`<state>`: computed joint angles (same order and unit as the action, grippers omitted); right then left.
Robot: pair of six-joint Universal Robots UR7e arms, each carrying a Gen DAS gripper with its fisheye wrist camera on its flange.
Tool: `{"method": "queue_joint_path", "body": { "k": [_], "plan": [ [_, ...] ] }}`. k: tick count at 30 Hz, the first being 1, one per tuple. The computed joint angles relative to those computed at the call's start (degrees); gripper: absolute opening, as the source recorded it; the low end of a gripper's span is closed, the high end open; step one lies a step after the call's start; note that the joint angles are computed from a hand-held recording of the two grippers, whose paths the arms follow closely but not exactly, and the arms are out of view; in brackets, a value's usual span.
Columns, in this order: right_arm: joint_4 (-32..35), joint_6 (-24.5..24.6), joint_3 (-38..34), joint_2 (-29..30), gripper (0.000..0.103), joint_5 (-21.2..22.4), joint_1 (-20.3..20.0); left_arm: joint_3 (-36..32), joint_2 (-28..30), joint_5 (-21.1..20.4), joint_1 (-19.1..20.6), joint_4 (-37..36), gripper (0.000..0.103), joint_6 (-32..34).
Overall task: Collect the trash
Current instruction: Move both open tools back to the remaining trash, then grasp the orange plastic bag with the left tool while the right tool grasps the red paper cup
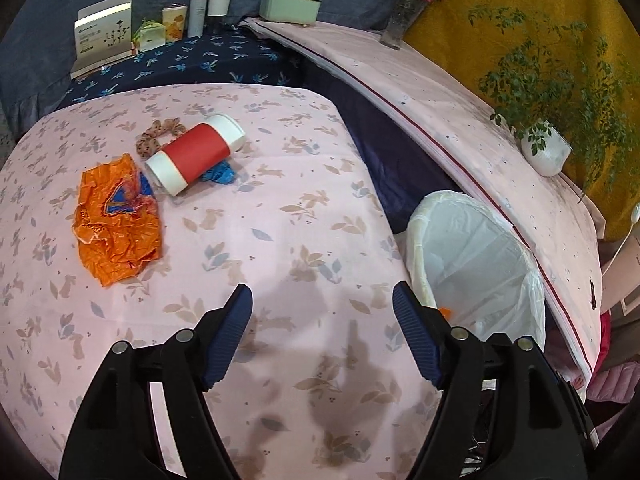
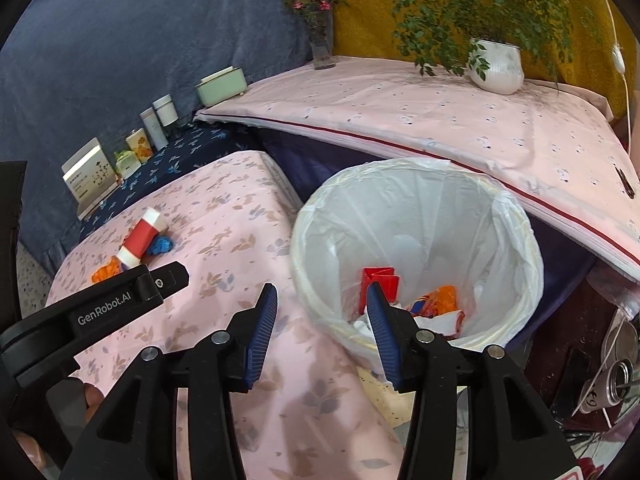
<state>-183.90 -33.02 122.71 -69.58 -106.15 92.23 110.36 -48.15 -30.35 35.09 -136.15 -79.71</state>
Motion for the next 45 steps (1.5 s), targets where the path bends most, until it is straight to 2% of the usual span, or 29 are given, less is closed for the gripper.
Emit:
{"method": "queue_joint_path", "body": {
  "k": [4, 6, 10, 14, 16, 25, 30, 40, 41, 45],
  "plan": [
    [-0.6, -0.3, 0.8, 0.7, 0.052, -0.3, 1.5, 2.9, -2.9, 0.4, -0.2, 2.1, 0.07, -3.9],
    [-0.9, -0.3, 1.0, 1.2, 0.052, -0.5, 2.1, 4.0, -4.2, 0.8, -0.3, 4.1, 0.074, -6.4],
    [-0.9, -0.3, 1.5, 2.4, 0.053, -0.9, 3.5, 6.8, -7.5, 1.0, -0.3, 7.4, 0.075, -11.5],
    [-1.1, -0.3, 1.7, 3.5, 0.058, -1.1, 4.7, 9.0, -10.6, 1.7, -0.4, 13.1, 0.085, -18.4],
    [-1.2, -0.2, 1.8, 4.3, 0.059, -1.2, 5.3, 10.3, -12.4, 1.6, -0.2, 15.0, 0.086, -21.1],
    [0.2, 1.2, 0.1, 9.0, 0.061, -1.8, 8.0, 16.1, -19.7, 0.8, 2.3, 15.8, 0.087, -26.9],
    [1.0, 2.1, -2.5, 12.7, 0.061, -1.9, 9.7, 18.7, -22.3, 0.6, 4.5, 10.2, 0.087, -24.5],
    [3.8, 6.0, -10.2, 20.0, 0.061, -0.8, 12.1, 19.6, -22.4, -0.6, 9.9, -3.9, 0.085, -13.0],
    [3.9, 6.3, -11.0, 20.6, 0.061, -0.8, 12.3, 19.6, -22.3, -0.6, 10.1, -4.8, 0.084, -12.2],
    [6.2, 8.0, -13.9, 22.7, 0.061, 0.1, 12.5, 19.9, -21.2, -1.6, 10.9, -12.4, 0.063, -5.3]
  ]
}}
